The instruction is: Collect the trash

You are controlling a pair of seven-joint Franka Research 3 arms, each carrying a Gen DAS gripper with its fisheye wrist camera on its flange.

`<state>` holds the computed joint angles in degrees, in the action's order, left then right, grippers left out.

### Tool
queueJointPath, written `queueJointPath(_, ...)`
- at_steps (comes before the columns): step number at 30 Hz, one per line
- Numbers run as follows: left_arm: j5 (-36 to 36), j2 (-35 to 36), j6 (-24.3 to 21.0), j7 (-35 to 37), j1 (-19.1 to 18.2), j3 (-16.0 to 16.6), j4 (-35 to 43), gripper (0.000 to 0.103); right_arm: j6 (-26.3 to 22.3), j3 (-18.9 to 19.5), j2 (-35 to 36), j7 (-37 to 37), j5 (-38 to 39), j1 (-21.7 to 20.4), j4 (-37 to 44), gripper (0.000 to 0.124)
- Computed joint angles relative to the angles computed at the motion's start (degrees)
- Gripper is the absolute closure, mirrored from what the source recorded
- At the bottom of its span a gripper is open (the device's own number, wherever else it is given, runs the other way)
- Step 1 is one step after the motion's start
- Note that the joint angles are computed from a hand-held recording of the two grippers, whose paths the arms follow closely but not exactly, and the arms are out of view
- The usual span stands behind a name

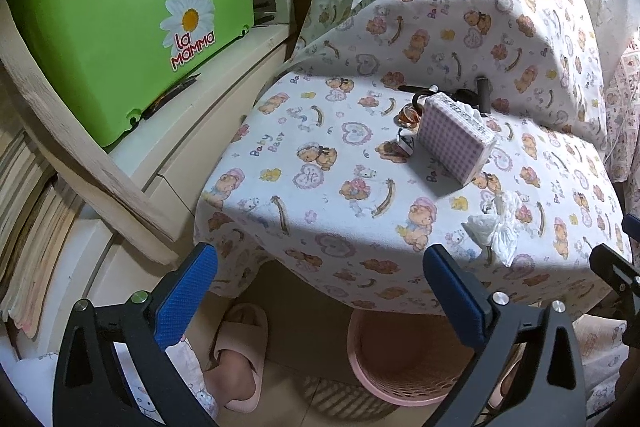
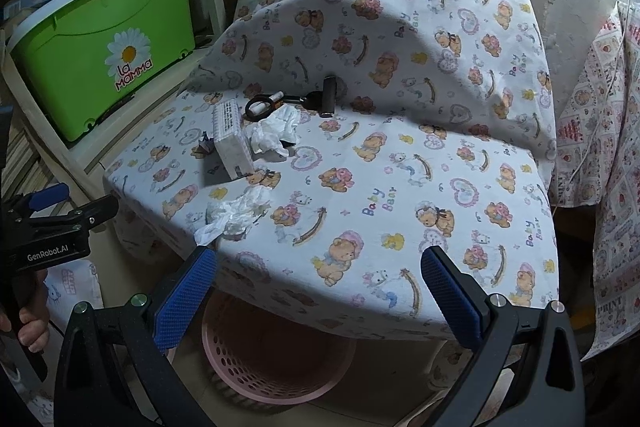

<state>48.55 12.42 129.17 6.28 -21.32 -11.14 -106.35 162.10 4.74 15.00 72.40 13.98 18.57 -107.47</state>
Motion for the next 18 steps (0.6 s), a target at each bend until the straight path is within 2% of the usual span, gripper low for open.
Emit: queueJointPath(18, 0.1, -0.7, 0.4, -0.6, 0.3, 0.0, -0.9, 0.002, -0.6, -0.2, 0.7, 0.7, 0.0, 0.0, 0.7, 0.021)
